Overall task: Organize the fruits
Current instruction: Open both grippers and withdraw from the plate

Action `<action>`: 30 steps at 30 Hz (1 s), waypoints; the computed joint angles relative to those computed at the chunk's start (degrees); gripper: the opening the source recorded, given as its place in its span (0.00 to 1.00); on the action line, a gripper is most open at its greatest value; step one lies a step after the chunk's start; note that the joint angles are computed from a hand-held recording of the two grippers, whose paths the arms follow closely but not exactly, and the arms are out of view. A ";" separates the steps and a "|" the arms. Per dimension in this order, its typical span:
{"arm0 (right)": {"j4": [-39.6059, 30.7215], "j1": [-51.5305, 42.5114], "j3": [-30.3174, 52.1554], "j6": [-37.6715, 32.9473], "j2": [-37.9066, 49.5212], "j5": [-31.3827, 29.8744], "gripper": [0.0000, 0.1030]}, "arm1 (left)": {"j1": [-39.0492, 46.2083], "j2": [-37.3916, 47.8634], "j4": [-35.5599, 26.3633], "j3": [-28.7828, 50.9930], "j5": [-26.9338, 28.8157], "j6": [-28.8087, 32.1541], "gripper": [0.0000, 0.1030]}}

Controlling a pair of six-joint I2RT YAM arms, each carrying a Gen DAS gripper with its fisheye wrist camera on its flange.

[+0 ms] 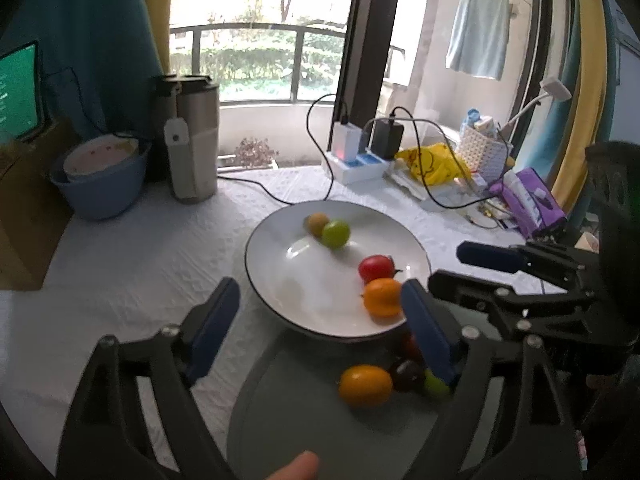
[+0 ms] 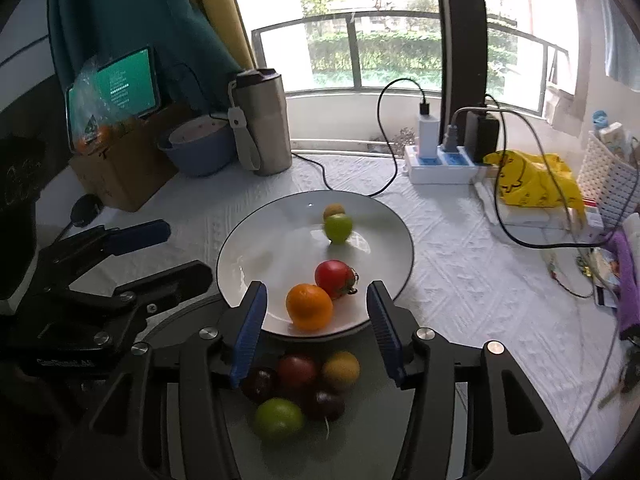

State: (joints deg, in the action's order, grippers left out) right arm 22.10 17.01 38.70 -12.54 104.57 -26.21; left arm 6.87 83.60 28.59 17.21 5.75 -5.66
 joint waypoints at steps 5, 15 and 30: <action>0.47 -1.90 -3.34 -0.29 -4.05 -0.63 0.54 | -1.48 -5.03 -2.37 -1.73 -1.41 -0.77 0.84; 1.34 -6.05 -8.29 -1.67 -8.03 -2.63 0.54 | -5.49 -12.76 -6.35 -4.75 -3.74 -3.53 0.85; 4.03 -8.27 -12.27 -4.05 -4.13 -3.91 0.54 | -10.84 -10.64 -4.45 -9.39 -7.56 -7.42 0.86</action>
